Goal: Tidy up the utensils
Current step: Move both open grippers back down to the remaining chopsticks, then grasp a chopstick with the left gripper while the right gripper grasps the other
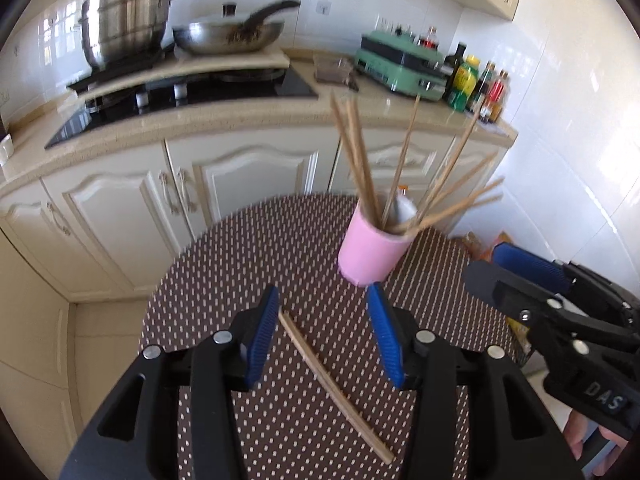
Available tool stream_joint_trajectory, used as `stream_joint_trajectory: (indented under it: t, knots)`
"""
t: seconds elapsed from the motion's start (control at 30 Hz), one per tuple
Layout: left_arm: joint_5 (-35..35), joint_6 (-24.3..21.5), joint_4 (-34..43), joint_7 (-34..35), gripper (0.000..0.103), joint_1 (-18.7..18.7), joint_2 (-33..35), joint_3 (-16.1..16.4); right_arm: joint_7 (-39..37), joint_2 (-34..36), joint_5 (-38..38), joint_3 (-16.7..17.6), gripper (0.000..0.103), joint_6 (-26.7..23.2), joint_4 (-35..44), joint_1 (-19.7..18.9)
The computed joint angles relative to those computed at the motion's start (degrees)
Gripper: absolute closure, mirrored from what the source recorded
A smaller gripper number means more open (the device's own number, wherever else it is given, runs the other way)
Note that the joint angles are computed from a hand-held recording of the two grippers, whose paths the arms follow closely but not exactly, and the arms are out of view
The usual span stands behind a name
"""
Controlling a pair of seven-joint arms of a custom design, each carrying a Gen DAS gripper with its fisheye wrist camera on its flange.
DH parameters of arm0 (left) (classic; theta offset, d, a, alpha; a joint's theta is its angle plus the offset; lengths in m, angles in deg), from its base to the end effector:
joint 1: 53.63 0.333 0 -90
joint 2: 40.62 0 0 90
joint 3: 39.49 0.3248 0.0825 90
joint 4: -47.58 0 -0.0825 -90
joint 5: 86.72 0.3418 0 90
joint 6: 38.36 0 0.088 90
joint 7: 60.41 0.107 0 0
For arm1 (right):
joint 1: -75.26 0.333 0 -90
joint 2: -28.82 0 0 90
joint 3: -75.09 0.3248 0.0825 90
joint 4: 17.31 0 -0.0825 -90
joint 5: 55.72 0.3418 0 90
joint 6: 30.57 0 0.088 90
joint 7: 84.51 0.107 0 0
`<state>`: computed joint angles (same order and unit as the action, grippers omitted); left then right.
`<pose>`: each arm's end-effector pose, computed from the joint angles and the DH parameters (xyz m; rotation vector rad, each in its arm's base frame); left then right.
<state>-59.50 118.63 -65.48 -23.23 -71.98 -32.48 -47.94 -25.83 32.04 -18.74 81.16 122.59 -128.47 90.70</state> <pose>0.5243 -0.2801 0.4986 -1.9690 1.8121 -0.8141 0.5459 0.1941 0.5529 -1.9844 1.2610 -0.2331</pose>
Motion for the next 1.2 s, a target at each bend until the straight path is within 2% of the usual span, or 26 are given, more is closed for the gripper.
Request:
stream_joint_trajectory:
  t: [0.23,0.47,0.6,0.77,1.0,1.2]
  knots:
    - [-12.81,-5.78,-0.95,8.17,0.057,0.92,4.12,-1.83,0.91,0.35,-3.19,-0.07,0.058,-2.15,-3.54,0.36]
    - [-16.68,-13.99,3.46,10.91,0.057,-1.14,10.38,-0.8,2.84,3.4,-6.11,0.0,0.058,-6.3,-4.0,-0.99]
    - [-19.18,-14.37,5.44,11.68,0.057,-1.33,13.13,-0.31,3.51,5.26,-7.06,0.2,0.058,-8.48,-2.98,-2.07]
    - [-19.96,-15.27,8.27,11.84,0.057,-2.08,15.63,0.71,3.58,7.73,-7.73,0.69,0.057,-10.38,-0.82,-3.44]
    - [-19.3,-20.15,15.98,11.26,0.057,-3.78,20.97,1.73,2.95,10.44,-7.83,1.51,0.057,-11.66,2.22,-5.13]
    - [-18.59,-20.71,18.42,9.89,0.056,-4.93,23.04,2.5,2.85,12.05,-8.21,2.09,0.056,-12.84,4.3,-5.75]
